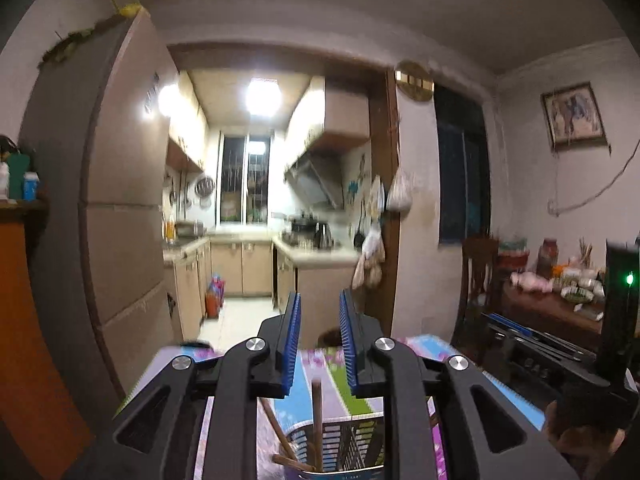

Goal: Organize utensils
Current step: 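Lower both chopsticks into the blue holder and open both grippers, then close the left gripper on a chopstick while the right gripper grasps another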

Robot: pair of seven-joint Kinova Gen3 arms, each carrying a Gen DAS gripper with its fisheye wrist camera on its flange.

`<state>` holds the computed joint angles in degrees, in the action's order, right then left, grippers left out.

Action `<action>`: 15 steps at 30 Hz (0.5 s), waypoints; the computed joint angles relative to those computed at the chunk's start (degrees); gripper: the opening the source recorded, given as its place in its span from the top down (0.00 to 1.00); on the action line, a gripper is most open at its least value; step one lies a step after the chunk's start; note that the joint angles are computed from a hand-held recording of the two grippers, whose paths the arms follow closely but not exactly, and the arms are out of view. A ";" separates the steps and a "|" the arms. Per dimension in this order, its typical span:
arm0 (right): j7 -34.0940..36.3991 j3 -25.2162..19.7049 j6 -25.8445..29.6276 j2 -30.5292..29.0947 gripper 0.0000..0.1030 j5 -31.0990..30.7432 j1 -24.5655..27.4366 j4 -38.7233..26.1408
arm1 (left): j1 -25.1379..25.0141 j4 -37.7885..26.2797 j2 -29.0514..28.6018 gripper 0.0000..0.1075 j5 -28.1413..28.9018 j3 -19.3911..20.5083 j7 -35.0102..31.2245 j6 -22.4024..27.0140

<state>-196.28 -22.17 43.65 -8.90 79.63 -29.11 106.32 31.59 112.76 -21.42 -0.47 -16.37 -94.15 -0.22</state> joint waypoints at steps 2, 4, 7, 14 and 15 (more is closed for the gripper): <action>2.01 0.48 1.33 -5.19 0.81 -0.25 -1.07 2.55 | 0.50 0.62 -5.12 0.75 -0.12 -0.63 -0.14 1.11; 4.98 0.95 5.06 -10.24 0.79 -1.15 -3.62 4.85 | -1.24 2.03 -9.89 0.64 -0.23 0.26 -0.79 1.71; 11.29 -1.88 10.52 -18.11 0.56 -4.49 -4.20 8.12 | -8.65 3.77 -17.85 0.45 -0.55 3.12 -2.54 5.74; 27.44 -12.86 24.64 -31.97 0.32 -19.88 -2.71 10.90 | -15.73 6.28 -31.84 0.43 -3.62 0.56 -10.27 22.05; 29.46 -15.00 26.27 -32.96 0.26 -22.21 -1.37 10.80 | -17.31 7.10 -33.61 0.43 -3.71 0.06 -11.45 24.38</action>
<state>-166.82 -37.17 69.93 -41.86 57.42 -30.48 117.13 14.28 119.86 -55.04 -4.18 -16.31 -105.61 24.16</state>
